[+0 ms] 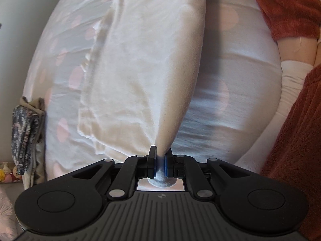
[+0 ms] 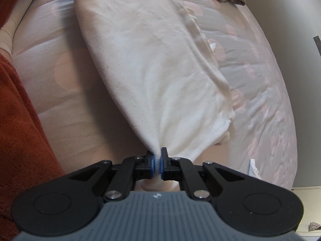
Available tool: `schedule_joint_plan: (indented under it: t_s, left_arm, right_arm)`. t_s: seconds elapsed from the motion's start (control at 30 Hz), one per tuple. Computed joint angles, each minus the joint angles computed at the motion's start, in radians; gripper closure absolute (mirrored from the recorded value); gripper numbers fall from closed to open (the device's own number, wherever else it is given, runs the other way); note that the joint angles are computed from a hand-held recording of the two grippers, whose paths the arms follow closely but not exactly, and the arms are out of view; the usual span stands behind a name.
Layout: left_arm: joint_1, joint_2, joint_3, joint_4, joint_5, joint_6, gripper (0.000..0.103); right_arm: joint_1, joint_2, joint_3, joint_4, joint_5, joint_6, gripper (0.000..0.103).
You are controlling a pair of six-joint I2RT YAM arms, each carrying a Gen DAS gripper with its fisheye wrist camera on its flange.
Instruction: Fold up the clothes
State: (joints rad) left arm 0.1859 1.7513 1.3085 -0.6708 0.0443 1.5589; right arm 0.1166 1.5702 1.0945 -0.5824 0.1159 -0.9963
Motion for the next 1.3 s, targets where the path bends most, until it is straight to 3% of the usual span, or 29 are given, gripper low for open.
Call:
schedule_joint_plan:
  t_s: [0.23, 0.57, 0.67, 0.87, 0.93, 1.1, 1.3]
  left_arm:
    - [-0.023, 0.142, 0.09, -0.063, -0.053, 0.004, 0.098]
    - [-0.016, 0.237, 0.164, -0.107, -0.055, -0.003, 0.096]
    - [-0.01, 0.22, 0.147, -0.101, -0.053, -0.005, 0.094]
    - [0.022, 0.146, 0.125, -0.133, -0.025, -0.014, 0.067]
    - [0.05, 0.117, 0.143, -0.162, 0.019, -0.048, 0.051]
    - [0.109, 0.091, 0.257, -0.283, 0.139, -0.209, 0.05]
    - [0.072, 0.168, 0.467, -0.362, 0.222, -0.594, 0.047]
  right_arm:
    - [-0.011, 0.098, 0.032, -0.038, -0.022, -0.001, 0.096]
    - [-0.01, 0.162, 0.074, -0.067, -0.043, -0.002, 0.095]
    - [-0.002, 0.149, 0.066, -0.076, -0.038, 0.001, 0.087]
    - [-0.024, 0.094, 0.117, -0.194, -0.079, 0.041, 0.061]
    - [-0.049, 0.073, 0.156, -0.252, -0.119, 0.082, 0.054]
    - [-0.145, 0.04, 0.255, -0.377, -0.28, 0.3, 0.045]
    - [-0.191, 0.104, 0.358, -0.382, -0.371, 0.656, 0.043]
